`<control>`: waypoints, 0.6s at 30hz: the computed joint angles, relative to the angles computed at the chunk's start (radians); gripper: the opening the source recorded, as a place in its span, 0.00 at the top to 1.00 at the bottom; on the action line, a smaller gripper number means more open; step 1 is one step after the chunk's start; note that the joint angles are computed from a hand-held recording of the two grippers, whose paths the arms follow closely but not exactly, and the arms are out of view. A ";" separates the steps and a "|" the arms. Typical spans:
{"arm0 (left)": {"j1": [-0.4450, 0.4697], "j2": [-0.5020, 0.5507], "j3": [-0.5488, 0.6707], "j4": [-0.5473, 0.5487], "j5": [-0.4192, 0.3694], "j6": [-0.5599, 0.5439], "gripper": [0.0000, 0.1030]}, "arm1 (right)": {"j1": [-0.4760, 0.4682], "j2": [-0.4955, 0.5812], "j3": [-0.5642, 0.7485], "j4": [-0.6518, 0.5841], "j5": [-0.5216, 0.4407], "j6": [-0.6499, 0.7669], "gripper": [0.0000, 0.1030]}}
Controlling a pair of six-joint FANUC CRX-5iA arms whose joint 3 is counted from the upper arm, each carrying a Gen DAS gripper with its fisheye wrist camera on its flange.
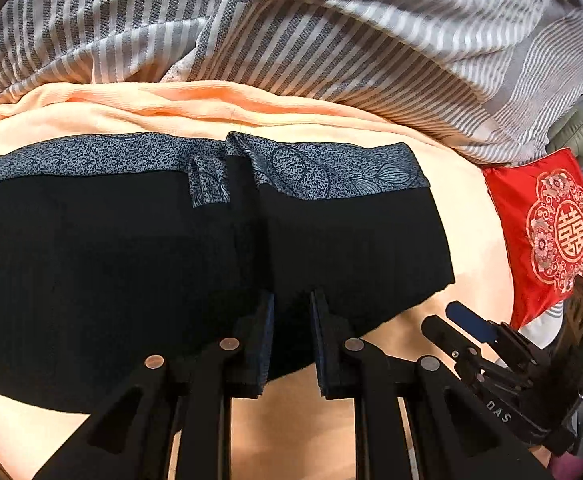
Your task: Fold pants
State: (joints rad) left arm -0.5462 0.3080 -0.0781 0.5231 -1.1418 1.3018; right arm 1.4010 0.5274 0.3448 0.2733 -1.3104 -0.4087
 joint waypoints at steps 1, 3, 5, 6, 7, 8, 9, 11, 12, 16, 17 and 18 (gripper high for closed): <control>0.001 0.001 0.000 0.002 -0.006 0.004 0.82 | 0.001 -0.008 -0.012 0.005 0.013 -0.008 0.49; -0.005 0.011 0.010 -0.014 -0.010 0.025 0.82 | 0.006 -0.019 -0.021 0.012 0.013 -0.018 0.49; -0.015 0.045 0.044 -0.042 -0.044 0.061 0.82 | 0.004 -0.028 -0.033 0.010 0.023 -0.020 0.49; -0.023 0.056 0.057 -0.071 -0.048 0.081 0.82 | 0.005 -0.031 -0.036 0.006 0.027 -0.024 0.49; -0.035 0.062 0.076 -0.125 -0.052 0.107 0.82 | 0.004 -0.035 -0.042 0.001 0.036 -0.029 0.49; -0.041 0.057 0.076 -0.145 -0.049 0.117 0.88 | 0.003 -0.038 -0.045 -0.002 0.040 -0.031 0.49; -0.042 0.046 0.065 -0.148 -0.037 0.117 0.95 | 0.004 -0.041 -0.047 -0.003 0.043 -0.036 0.51; -0.044 0.011 0.037 -0.166 -0.015 0.111 0.95 | 0.010 -0.055 -0.059 0.003 0.049 -0.049 0.51; -0.046 0.003 0.030 -0.174 -0.014 0.114 0.95 | 0.014 -0.059 -0.062 0.007 0.046 -0.052 0.51; -0.057 0.012 0.013 -0.198 -0.021 0.148 0.95 | 0.022 -0.081 -0.081 -0.001 0.030 -0.056 0.51; -0.064 0.010 0.008 -0.210 -0.009 0.151 0.95 | 0.022 -0.086 -0.088 -0.003 0.028 -0.059 0.51; -0.069 0.008 0.005 -0.219 0.000 0.152 0.95 | 0.022 -0.093 -0.099 -0.002 0.031 -0.068 0.51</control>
